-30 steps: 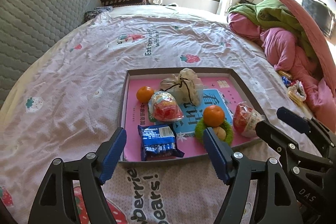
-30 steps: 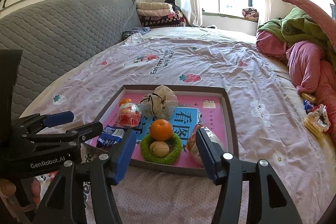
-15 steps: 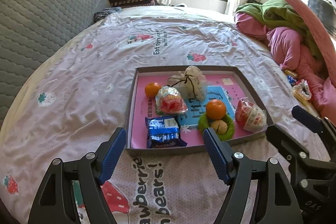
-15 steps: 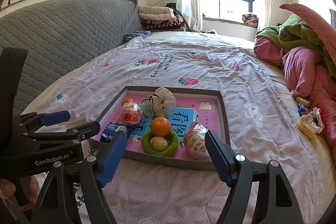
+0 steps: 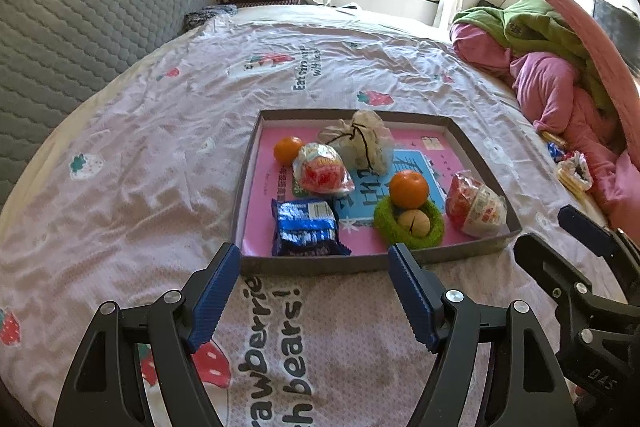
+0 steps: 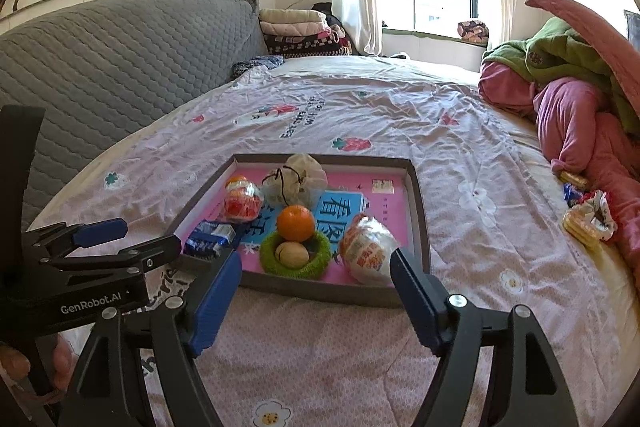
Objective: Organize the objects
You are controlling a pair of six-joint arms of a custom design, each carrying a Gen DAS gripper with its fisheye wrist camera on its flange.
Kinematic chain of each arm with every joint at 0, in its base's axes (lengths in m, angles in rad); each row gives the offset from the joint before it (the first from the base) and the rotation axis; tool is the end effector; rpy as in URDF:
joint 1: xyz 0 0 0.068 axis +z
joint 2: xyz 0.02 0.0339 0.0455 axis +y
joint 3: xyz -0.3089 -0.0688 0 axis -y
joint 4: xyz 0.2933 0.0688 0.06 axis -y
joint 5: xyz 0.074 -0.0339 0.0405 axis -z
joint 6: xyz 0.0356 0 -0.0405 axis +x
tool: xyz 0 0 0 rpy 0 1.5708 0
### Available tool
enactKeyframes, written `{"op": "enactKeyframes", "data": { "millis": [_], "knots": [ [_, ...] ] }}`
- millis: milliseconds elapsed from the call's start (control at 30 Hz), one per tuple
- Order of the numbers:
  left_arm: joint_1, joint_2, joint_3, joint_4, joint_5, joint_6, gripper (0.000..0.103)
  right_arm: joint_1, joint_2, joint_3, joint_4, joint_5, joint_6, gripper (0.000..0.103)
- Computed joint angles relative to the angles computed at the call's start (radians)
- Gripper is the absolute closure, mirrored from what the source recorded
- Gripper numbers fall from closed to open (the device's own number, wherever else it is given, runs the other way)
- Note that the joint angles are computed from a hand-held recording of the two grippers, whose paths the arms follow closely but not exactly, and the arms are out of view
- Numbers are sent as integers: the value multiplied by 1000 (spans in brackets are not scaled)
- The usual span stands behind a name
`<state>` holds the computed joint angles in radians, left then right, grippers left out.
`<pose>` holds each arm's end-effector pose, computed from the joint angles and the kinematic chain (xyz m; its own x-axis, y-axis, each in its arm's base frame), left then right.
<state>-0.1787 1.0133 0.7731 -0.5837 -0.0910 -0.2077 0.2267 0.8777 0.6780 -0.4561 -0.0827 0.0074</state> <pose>0.2270 -0.0377 0.2838 -0.7306 -0.0767 -0.6785 -0.0351 0.9966 -0.0748 0.2028 0.0498 0.2850 -0.5963 -0.1300 -0.7922 -0.2834 0.9574 0.0562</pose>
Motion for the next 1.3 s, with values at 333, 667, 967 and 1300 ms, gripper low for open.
{"op": "enactKeyframes", "data": {
  "millis": [333,667,967,1300],
  "knots": [
    [-44,-43,-47,6,-41,-26,26,-16,-40,-43,-6,-8,-6,27],
    [-79,-88,-58,-20,-79,-31,26,-8,-77,-54,-22,-5,4,27],
    [-84,-127,-79,-43,-74,-43,26,-2,-115,-76,-39,-4,10,27],
    [-95,-173,-144,-15,-81,-55,26,-32,-200,-154,-16,-32,-6,27]
  ]
}}
